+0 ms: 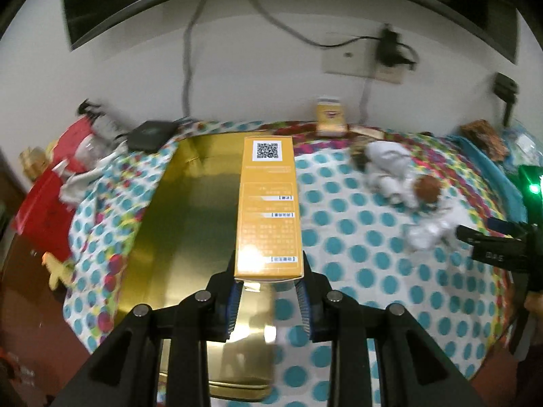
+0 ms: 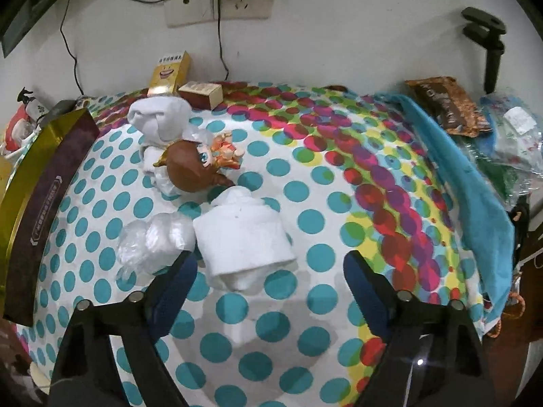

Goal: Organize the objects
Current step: 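Carry the orange box over the gold tray with the left gripper while the right gripper grasps the white towel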

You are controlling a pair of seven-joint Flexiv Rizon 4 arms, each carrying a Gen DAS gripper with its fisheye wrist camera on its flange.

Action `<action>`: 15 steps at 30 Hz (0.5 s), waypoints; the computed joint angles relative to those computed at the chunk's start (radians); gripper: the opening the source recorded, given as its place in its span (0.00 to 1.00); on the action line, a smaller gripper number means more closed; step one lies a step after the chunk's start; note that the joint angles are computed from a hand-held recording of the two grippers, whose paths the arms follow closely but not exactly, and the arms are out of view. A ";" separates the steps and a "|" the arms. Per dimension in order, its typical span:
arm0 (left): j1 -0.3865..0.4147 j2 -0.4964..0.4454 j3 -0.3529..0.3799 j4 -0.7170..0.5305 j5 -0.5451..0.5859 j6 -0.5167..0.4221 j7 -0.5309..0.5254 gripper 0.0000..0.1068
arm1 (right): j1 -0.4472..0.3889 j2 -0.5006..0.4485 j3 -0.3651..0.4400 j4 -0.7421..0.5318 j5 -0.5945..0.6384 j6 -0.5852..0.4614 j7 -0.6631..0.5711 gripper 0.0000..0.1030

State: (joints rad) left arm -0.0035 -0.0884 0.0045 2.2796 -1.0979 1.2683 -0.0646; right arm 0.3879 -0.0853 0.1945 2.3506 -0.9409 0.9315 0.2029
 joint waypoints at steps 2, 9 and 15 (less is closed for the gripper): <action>0.012 -0.023 0.005 -0.017 0.000 0.016 -0.011 0.28 | 0.001 -0.014 -0.004 -0.007 -0.003 -0.002 0.004 0.82; 0.058 -0.082 -0.005 -0.049 0.044 0.043 -0.064 0.28 | -0.037 -0.055 -0.059 0.011 -0.171 0.159 0.096 0.53; 0.090 -0.120 -0.023 -0.064 0.096 0.062 -0.109 0.28 | -0.055 -0.048 -0.075 0.009 -0.378 0.158 0.255 0.38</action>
State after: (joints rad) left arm 0.0863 -0.2085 -0.0188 2.2159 -1.0022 1.3301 -0.1735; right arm 0.3325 -0.1331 0.1196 2.3598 -1.3194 1.0899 0.4582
